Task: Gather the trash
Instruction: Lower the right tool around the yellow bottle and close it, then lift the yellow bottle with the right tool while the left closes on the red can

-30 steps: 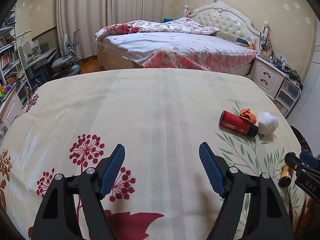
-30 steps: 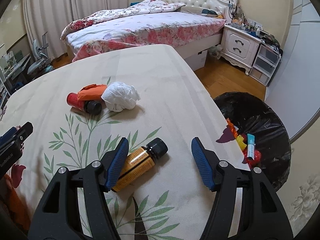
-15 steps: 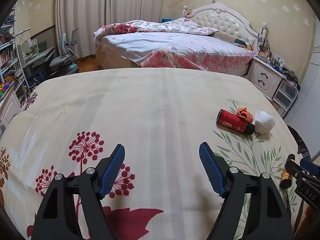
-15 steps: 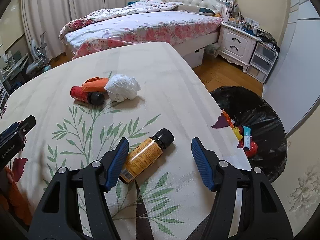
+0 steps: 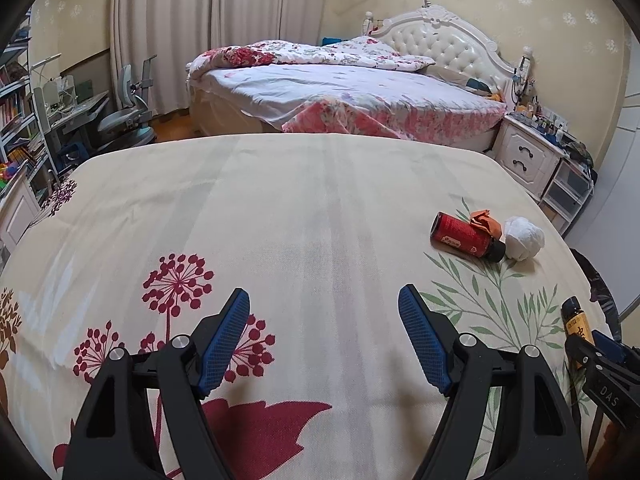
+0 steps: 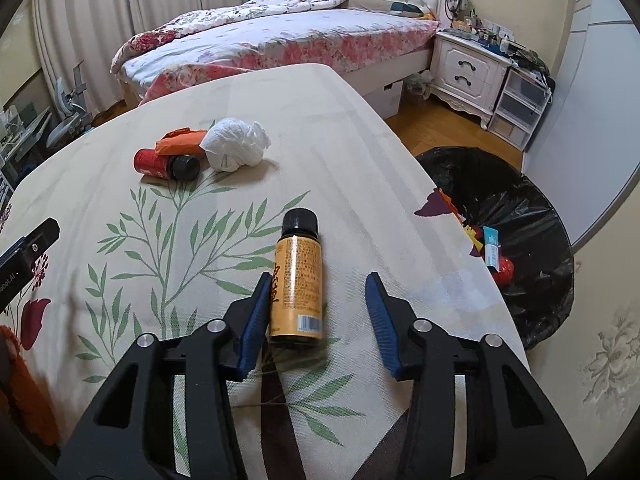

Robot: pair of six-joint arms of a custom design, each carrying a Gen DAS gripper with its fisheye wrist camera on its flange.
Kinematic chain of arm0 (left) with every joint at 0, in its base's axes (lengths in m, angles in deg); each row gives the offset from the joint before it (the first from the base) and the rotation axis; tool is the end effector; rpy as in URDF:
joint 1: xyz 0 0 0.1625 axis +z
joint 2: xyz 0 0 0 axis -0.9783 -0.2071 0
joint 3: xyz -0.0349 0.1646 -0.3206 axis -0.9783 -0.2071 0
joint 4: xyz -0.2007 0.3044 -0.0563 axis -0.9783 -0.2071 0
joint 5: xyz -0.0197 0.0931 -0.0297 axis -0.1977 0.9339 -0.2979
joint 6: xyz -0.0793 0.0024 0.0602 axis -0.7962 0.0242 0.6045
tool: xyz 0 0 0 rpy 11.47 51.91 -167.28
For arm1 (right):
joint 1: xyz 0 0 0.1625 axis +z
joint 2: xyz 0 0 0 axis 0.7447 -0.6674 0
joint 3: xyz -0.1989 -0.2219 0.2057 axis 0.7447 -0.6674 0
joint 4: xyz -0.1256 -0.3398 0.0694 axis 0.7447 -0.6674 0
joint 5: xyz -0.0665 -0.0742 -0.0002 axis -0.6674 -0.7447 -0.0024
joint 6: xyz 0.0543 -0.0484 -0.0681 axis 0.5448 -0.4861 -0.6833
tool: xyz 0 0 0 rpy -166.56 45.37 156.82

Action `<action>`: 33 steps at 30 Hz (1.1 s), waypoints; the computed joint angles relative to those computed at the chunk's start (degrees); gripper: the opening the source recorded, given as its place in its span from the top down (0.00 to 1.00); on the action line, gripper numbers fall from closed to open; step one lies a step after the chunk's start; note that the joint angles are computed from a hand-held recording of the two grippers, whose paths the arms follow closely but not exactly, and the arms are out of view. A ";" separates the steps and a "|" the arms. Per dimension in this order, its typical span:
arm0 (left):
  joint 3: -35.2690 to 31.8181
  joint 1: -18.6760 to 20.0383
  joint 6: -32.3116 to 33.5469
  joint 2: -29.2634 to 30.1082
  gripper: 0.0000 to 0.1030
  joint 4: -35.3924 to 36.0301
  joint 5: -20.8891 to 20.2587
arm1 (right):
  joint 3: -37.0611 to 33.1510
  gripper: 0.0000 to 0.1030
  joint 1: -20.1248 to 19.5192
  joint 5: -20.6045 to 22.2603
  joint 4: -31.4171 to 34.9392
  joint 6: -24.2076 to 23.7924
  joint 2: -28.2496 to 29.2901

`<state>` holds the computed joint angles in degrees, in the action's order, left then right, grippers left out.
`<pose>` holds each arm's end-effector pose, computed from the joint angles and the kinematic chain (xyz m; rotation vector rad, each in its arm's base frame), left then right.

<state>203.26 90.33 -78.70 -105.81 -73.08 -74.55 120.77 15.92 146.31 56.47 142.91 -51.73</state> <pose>-0.1487 -0.2521 -0.0267 0.1568 2.1811 -1.0313 -0.0009 -0.2544 0.0966 0.3461 -2.2554 0.7580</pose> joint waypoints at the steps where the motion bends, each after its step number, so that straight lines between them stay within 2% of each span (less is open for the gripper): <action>1: -0.01 0.01 -0.01 0.04 0.28 -0.01 0.00 | -0.32 0.60 0.07 -0.10 0.52 0.11 0.15; 6: -0.26 -0.21 0.39 0.18 0.28 0.41 -0.40 | -1.58 0.60 1.52 0.40 0.91 -0.28 1.39; 7: -0.36 -0.38 0.20 0.22 0.28 0.75 -0.56 | -1.95 0.63 2.00 0.74 0.87 -0.55 1.89; 8: -0.51 -0.45 0.25 0.40 0.28 0.68 -0.68 | -2.41 0.75 2.58 1.41 0.63 -0.96 2.69; 9: -0.70 -0.25 0.70 0.62 0.28 0.28 -0.69 | -2.58 0.77 2.77 1.41 0.44 -1.23 2.98; 21: -6.69 3.34 11.19 5.64 0.27 -5.22 0.41 | -8.93 0.77 4.83 1.89 2.54 0.04 7.49; 33: -14.58 9.72 24.74 10.68 0.26 -11.52 1.98 | -15.82 0.77 6.02 1.07 6.98 1.37 11.50</action>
